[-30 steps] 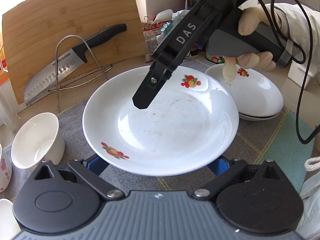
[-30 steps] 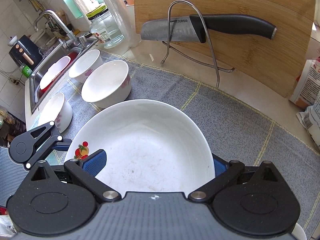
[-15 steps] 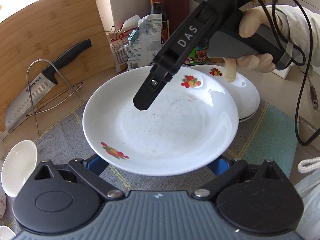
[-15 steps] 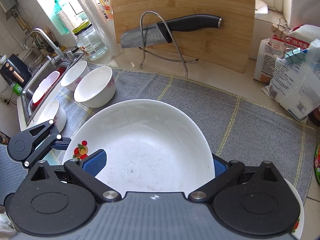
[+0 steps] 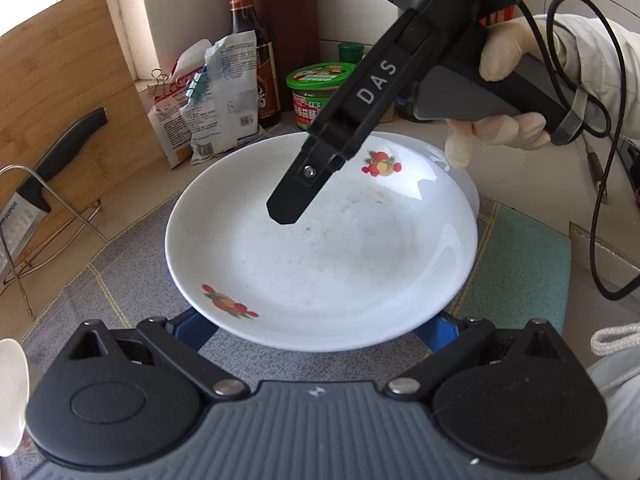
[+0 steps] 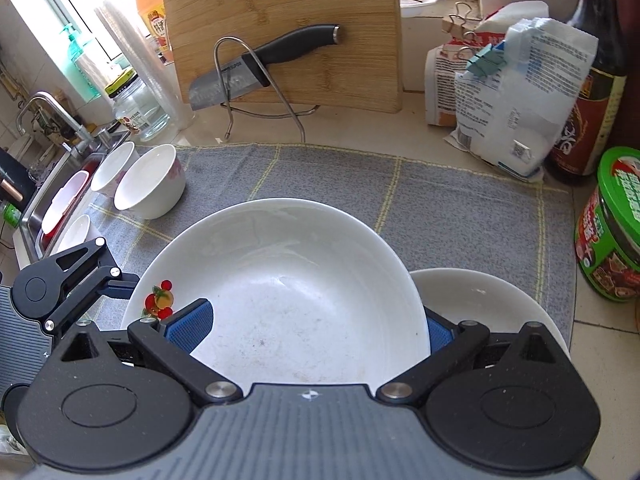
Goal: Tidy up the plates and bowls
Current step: 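Carry the flowered plate with the right gripper toward the stacked plates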
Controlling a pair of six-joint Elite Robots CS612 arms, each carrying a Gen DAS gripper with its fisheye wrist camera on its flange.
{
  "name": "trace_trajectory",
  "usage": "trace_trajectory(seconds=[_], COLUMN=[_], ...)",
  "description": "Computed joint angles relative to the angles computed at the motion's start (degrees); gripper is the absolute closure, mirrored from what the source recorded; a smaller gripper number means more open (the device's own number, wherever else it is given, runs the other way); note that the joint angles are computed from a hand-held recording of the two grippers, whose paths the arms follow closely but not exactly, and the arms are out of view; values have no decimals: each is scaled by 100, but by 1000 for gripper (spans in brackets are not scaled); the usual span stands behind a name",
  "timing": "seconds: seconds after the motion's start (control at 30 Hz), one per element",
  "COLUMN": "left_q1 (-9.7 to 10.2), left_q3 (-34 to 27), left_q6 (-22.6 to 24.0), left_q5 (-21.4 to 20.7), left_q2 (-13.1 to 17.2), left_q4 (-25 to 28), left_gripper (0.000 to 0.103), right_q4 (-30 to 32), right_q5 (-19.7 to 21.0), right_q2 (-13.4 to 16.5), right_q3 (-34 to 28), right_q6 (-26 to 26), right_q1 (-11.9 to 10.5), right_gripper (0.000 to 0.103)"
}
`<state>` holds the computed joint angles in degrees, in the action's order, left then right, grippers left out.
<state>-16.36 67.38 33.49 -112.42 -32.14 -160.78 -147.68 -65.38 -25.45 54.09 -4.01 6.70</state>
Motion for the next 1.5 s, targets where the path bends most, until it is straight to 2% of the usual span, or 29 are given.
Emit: trace_trajectory(seconds=[0.47,1.5], left_q1=[-60,-145], left_q3=[-323,-675], left_q6=[412,770], left_q5=[-287,-98], left_q2=[147,283], left_q4=[531,1140], left_gripper=[2,2], right_q4=[-428,-404], right_q5=[-115,-194], right_q2=[-171,-193], right_q3=[531,703], right_q6=[544,677], right_q1=[-151,-225], right_gripper=[0,0])
